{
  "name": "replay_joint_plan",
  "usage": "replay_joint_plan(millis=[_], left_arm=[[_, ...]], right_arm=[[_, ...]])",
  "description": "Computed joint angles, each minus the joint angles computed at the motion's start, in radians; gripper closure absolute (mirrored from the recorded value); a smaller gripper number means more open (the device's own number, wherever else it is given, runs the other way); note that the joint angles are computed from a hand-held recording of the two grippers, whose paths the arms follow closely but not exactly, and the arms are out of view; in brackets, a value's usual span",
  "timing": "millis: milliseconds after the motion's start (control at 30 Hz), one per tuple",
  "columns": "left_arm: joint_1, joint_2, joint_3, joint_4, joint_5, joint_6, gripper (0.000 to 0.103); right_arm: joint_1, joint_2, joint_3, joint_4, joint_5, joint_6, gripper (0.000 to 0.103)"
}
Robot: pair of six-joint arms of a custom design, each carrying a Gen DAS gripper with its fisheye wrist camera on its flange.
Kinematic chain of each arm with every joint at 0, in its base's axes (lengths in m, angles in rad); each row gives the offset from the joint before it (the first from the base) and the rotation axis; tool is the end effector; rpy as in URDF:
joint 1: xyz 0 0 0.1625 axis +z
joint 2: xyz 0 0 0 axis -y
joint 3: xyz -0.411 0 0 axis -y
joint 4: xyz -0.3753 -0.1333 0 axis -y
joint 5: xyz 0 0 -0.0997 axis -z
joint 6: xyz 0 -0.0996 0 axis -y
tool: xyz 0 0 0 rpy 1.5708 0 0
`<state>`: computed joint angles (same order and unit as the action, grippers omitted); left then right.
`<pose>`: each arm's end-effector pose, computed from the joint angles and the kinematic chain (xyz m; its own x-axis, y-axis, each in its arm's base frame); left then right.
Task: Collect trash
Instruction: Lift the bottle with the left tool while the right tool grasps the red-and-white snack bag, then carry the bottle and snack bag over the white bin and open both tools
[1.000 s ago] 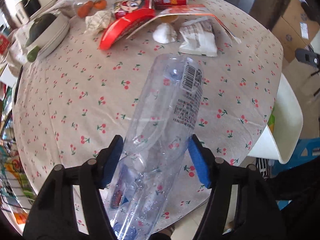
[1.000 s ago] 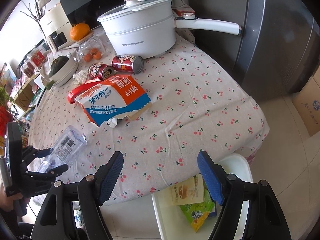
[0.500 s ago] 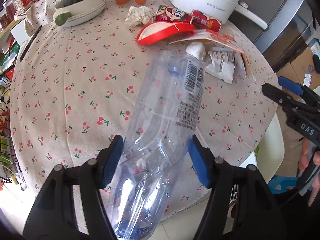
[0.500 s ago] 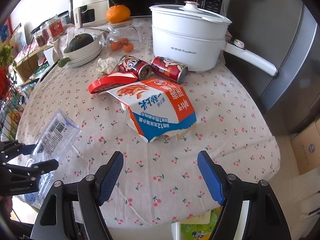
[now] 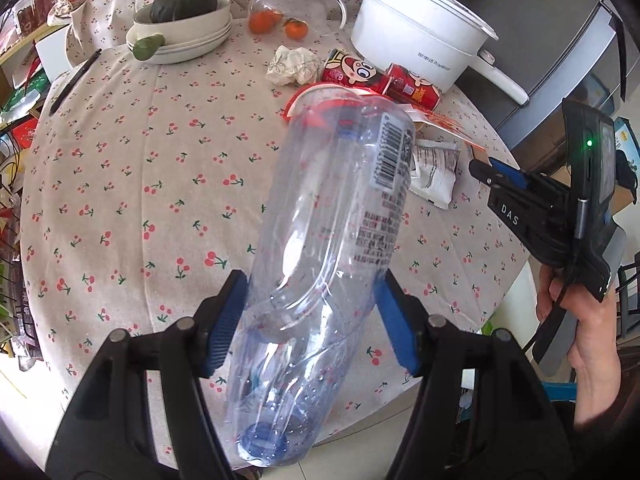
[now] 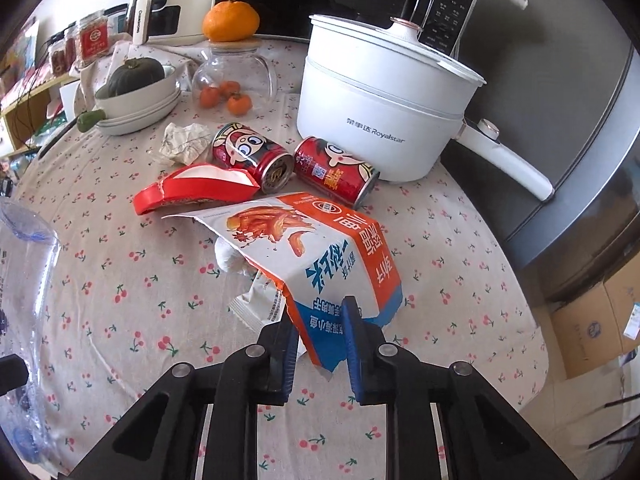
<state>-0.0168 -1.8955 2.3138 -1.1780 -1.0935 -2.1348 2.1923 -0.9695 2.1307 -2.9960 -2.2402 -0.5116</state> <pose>-0.2193 -0.1754 0.2664 -0.7680 -0.4620 -0.4436 -0.0741 0.7520 -0.6550 0.3484 -0.3637 0.1078 -0.3629 -0.6676 0.6501 -0.8484 0.5253 0.0657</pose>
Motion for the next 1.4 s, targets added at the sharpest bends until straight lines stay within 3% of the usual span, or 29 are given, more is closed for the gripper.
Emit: replay_joint_plan(millis=[133,400,667,833,1067,1233,1400], left_arm=[[-0.008,0.003,-0.004,0.013,0.008,-0.017,0.037],[-0.024,0.028,-0.023,0.043,0.053,-0.055,0.037],[-0.022,0.048,-0.029,0.007,0.109,-0.043,0.038],[-0.006,0.062,-0.019,-0.073,0.149,0.001,0.039],[0.019,0.150,-0.006,-0.334,0.219,0.169,0.040],[0.040,0.270,0.008,-0.645,0.268,0.364,0.040],[0.090,0.439,0.005,-0.983,0.260,0.591,0.040]], right_arm=[[0.000,-0.013,-0.010,-0.009,-0.017,0.003,0.090],[-0.032,-0.107,-0.013,0.010,0.042,0.027,0.100],[-0.069,-0.247,-0.018,0.121,0.127,0.069,0.101],[-0.096,-0.348,-0.006,0.191,0.150,0.047,0.101],[-0.170,-0.531,-0.007,0.400,0.188,0.095,0.101],[-0.237,-0.642,0.010,0.483,0.175,0.106,0.101],[-0.295,-0.750,0.035,0.522,0.150,0.067,0.101]])
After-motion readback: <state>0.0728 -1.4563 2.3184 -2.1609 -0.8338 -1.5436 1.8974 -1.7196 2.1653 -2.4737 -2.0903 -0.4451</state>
